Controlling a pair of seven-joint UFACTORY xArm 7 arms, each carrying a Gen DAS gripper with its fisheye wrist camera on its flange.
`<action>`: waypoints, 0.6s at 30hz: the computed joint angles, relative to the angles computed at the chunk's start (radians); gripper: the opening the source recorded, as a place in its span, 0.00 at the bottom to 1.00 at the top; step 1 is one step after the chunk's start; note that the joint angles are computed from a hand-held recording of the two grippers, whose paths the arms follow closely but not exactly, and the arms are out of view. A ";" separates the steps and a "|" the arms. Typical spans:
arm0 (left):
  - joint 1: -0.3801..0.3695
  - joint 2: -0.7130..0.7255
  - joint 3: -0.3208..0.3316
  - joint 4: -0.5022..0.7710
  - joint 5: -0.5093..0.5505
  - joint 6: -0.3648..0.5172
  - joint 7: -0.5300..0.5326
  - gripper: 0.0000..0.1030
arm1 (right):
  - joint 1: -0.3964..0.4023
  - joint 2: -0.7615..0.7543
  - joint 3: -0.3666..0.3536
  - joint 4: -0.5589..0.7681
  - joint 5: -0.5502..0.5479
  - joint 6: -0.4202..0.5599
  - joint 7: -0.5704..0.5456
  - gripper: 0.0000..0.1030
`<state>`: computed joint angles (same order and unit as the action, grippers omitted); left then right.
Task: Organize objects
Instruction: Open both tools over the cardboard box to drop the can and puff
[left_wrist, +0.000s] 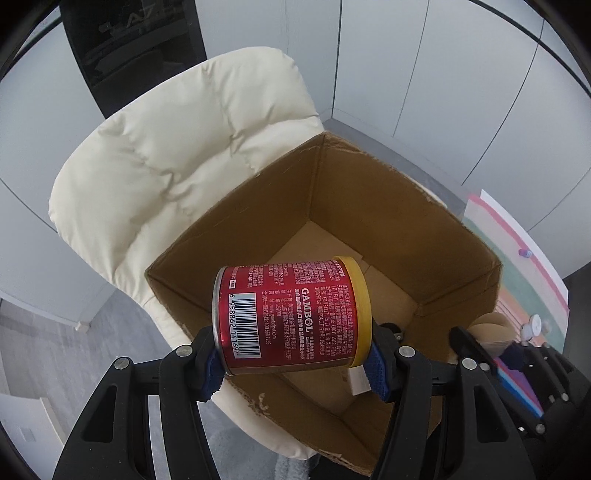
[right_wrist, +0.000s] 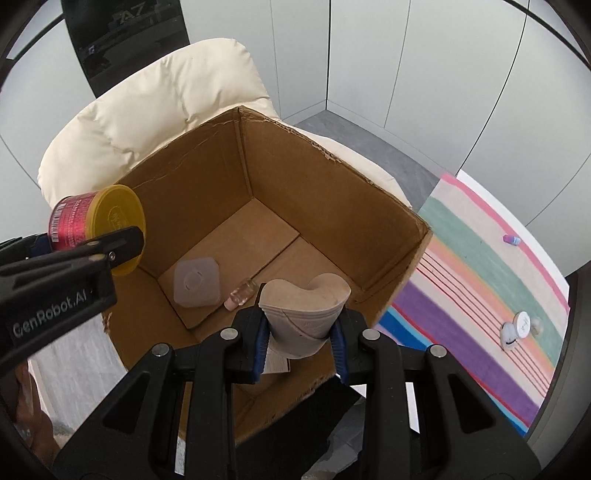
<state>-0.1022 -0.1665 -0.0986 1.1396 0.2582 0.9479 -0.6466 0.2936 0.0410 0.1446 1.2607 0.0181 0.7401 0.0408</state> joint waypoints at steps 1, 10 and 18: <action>0.000 -0.004 0.004 -0.005 -0.013 -0.013 0.004 0.61 | -0.001 0.004 0.000 0.002 0.005 0.000 -0.001 0.30; -0.002 -0.014 -0.015 0.009 0.012 0.006 -0.009 0.92 | -0.003 -0.066 0.002 -0.077 -0.016 -0.161 -0.007 0.95; 0.003 -0.043 -0.007 0.002 -0.002 -0.007 -0.021 0.92 | -0.002 -0.055 0.001 -0.058 0.042 -0.129 -0.040 0.95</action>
<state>-0.0997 -0.2095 -0.1052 1.1412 0.2562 0.9412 -0.6676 0.2918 -0.0138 0.1457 1.2024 0.0601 0.6116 0.0011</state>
